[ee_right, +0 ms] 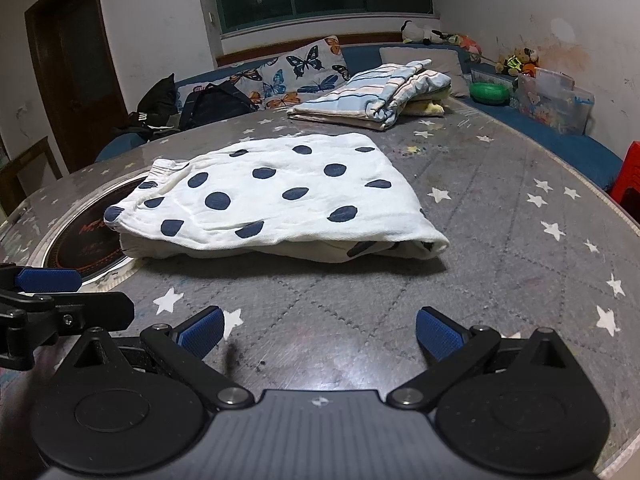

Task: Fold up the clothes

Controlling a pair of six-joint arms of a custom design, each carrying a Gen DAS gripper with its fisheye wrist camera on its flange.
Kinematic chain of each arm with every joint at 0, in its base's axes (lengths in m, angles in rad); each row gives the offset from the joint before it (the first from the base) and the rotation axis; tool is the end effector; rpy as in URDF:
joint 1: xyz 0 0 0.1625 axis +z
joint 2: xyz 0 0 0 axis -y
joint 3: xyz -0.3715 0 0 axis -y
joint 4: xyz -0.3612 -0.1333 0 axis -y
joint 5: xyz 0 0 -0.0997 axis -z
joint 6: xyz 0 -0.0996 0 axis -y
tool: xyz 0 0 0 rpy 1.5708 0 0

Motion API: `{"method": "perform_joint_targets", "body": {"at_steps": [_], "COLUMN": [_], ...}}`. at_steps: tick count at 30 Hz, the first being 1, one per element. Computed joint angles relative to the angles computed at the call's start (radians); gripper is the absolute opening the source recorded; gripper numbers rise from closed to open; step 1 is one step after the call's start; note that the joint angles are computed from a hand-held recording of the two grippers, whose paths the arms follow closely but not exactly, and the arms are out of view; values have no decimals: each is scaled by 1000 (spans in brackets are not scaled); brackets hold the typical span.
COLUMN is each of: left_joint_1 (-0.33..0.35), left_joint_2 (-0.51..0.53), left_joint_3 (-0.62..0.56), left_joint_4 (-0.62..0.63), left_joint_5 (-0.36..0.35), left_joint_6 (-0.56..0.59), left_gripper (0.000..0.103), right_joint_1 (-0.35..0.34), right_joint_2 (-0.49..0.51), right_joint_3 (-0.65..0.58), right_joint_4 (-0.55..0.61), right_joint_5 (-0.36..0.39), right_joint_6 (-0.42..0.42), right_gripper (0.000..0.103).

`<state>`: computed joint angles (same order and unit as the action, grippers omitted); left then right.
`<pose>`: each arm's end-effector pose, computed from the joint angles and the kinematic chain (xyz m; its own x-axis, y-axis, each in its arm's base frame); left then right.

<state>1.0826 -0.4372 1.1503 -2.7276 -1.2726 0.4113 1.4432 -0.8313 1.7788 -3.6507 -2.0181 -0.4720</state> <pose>-0.2038 -0.7304 0.0403 -0.6587 0.6277 -0.4148 0.7495 0.5964 -0.2874 0.0151 -0.5916 0.1958 -0.7767 0.2567 0.5752 -0.3358 0.6038 -0.7230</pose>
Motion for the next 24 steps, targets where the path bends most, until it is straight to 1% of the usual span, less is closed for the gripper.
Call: {"method": "perform_joint_targets", "body": {"at_steps": [24], "left_joint_1": [7], "left_joint_2": [33], "left_joint_3": [-69], "left_joint_4": [43], "left_joint_5": [5], "left_joint_6": [1], "left_gripper": [103], "right_joint_1": [0], "right_joint_2": [18], "right_joint_3": [-47], "right_joint_4": [27], "right_joint_5": [-10], "right_joint_6": [6], "right_gripper": [103]}}
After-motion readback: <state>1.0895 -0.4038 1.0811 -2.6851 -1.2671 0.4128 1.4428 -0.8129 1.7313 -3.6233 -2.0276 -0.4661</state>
